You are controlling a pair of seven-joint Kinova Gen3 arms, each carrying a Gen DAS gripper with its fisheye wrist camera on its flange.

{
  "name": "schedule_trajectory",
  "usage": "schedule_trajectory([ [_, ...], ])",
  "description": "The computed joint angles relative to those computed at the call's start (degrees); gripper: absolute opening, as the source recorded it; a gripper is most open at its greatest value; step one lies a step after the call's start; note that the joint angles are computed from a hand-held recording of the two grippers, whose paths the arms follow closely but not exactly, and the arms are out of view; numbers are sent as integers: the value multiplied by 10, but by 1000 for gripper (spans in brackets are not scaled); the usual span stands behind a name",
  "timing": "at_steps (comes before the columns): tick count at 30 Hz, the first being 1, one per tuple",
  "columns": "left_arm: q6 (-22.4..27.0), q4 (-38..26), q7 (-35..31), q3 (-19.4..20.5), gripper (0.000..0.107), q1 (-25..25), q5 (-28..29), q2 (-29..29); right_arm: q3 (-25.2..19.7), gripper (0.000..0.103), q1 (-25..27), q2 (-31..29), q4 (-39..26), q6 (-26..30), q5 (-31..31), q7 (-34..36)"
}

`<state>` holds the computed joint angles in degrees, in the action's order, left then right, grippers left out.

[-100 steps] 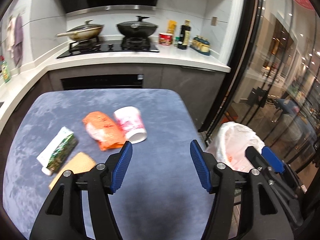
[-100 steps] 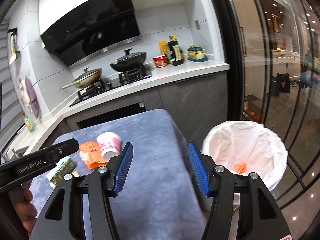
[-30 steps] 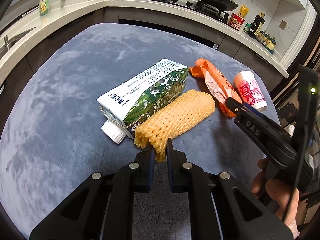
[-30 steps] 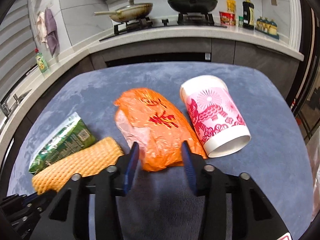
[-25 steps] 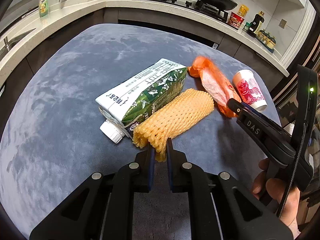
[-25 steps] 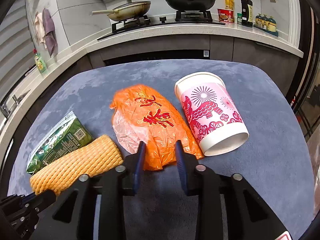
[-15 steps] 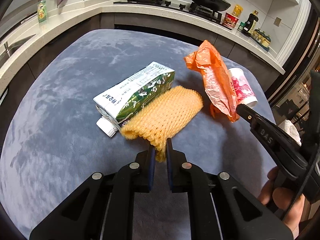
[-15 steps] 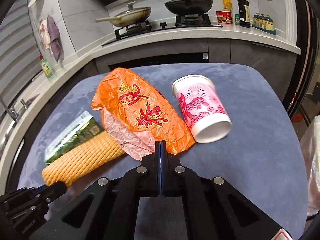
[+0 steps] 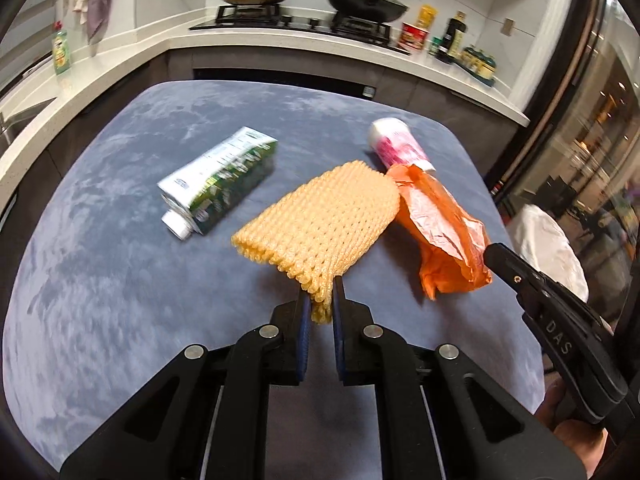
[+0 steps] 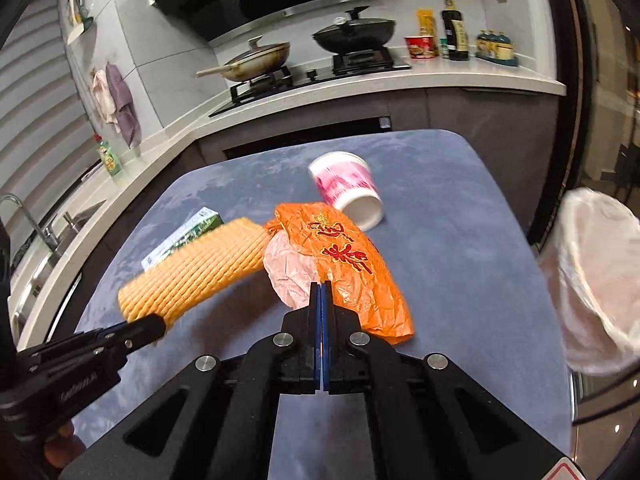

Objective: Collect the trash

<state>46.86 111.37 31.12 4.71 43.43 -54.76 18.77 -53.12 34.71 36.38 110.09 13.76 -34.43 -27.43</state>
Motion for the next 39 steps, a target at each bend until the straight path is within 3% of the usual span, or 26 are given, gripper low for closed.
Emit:
schedule_trajectory([
  [2, -1, -9, -9, 8, 9, 5, 7, 8, -9, 0, 30, -3, 13, 1, -2, 8],
  [8, -19, -31, -41, 7, 9, 22, 46, 40, 4, 3, 56, -6, 30, -4, 3, 16],
  [10, -18, -38, -50, 1, 10, 31, 58, 47, 4, 10, 65, -2, 34, -9, 5, 17],
  [12, -23, -38, -55, -6, 10, 36, 67, 48, 5, 35, 70, 1, 35, -15, 7, 11],
  [14, -34, -35, -60, -11, 13, 38, 73, 48, -6, 52, 84, 8, 37, -28, 8, 4],
  [16, -43, -30, -52, -19, 16, 44, 73, 46, -9, 57, 86, 13, 37, -38, 20, -9],
  [18, -42, -30, -51, -23, 29, 47, 76, 47, 12, 61, 67, 12, 29, -34, 36, -30],
  [21, -35, -27, -35, -30, 49, 55, 74, 45, 38, 61, 41, 20, 13, -17, 55, -57],
  [29, -32, -20, -18, -31, 68, 47, 42, 41, 75, 61, -10, 36, -4, -8, 73, -87],
  [33, -53, -28, -60, -28, 66, 16, 64, 63, 83, 61, -28, 38, -3, -11, 78, -96],
  [37, -51, -37, -77, -42, 60, 23, 79, 78, 78, 60, -26, 39, 0, -15, 89, -100],
  [39, -45, -43, -89, -45, 51, 27, 83, 81, 75, 51, -23, 41, -2, -12, 93, -100],
])
